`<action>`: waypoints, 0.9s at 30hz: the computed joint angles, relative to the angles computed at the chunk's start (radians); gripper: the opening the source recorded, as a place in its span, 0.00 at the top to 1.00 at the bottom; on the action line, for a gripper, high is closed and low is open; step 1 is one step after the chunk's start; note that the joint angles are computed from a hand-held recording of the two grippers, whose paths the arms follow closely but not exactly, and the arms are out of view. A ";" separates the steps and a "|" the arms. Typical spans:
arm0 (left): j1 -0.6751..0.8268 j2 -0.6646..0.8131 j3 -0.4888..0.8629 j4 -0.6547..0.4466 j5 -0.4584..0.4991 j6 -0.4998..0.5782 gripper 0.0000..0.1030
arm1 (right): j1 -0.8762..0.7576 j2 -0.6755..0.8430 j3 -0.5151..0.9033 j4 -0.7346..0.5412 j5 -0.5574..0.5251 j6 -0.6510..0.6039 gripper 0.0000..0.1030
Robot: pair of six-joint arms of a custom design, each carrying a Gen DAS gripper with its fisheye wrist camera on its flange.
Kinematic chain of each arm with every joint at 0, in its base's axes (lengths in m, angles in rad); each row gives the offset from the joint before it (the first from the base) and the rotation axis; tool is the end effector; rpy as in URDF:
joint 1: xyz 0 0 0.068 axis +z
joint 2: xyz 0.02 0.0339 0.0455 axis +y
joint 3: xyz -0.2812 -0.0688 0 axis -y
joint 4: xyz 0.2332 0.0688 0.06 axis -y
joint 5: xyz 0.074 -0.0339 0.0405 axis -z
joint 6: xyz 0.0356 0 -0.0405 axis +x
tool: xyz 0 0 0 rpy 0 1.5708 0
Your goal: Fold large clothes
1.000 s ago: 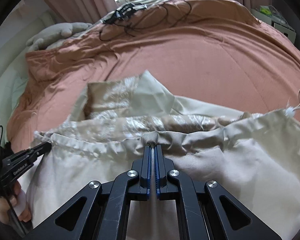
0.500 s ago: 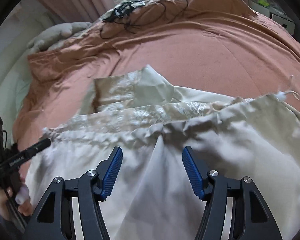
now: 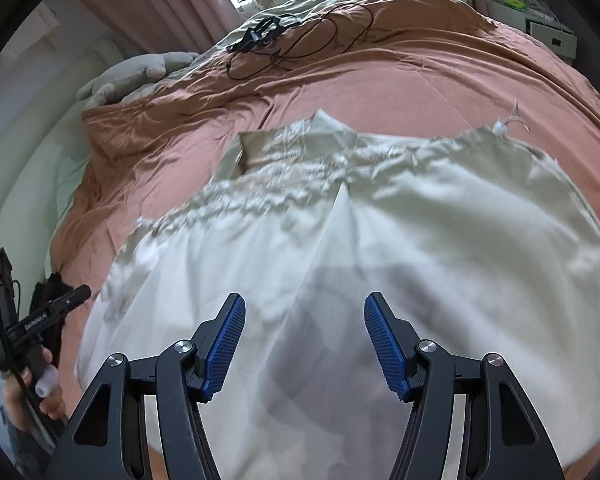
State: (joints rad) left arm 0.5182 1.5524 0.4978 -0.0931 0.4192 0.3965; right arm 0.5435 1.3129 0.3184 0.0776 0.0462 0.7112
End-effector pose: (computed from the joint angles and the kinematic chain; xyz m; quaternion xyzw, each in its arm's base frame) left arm 0.2034 0.0993 0.1243 -0.0145 0.9572 -0.0918 0.2741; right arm 0.1654 0.0980 0.1356 0.0867 0.9428 0.1708 0.2728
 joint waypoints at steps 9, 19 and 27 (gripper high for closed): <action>0.254 -0.039 -0.051 -0.087 0.081 0.227 0.38 | 0.320 -0.018 -0.063 -0.002 0.150 0.243 0.39; 0.513 0.102 -0.029 -0.106 0.130 0.440 0.38 | 0.668 0.070 -0.011 -0.109 0.367 0.530 0.41; 0.614 0.292 0.040 -0.081 0.111 0.501 0.38 | 0.650 0.337 0.012 0.082 0.280 0.499 0.51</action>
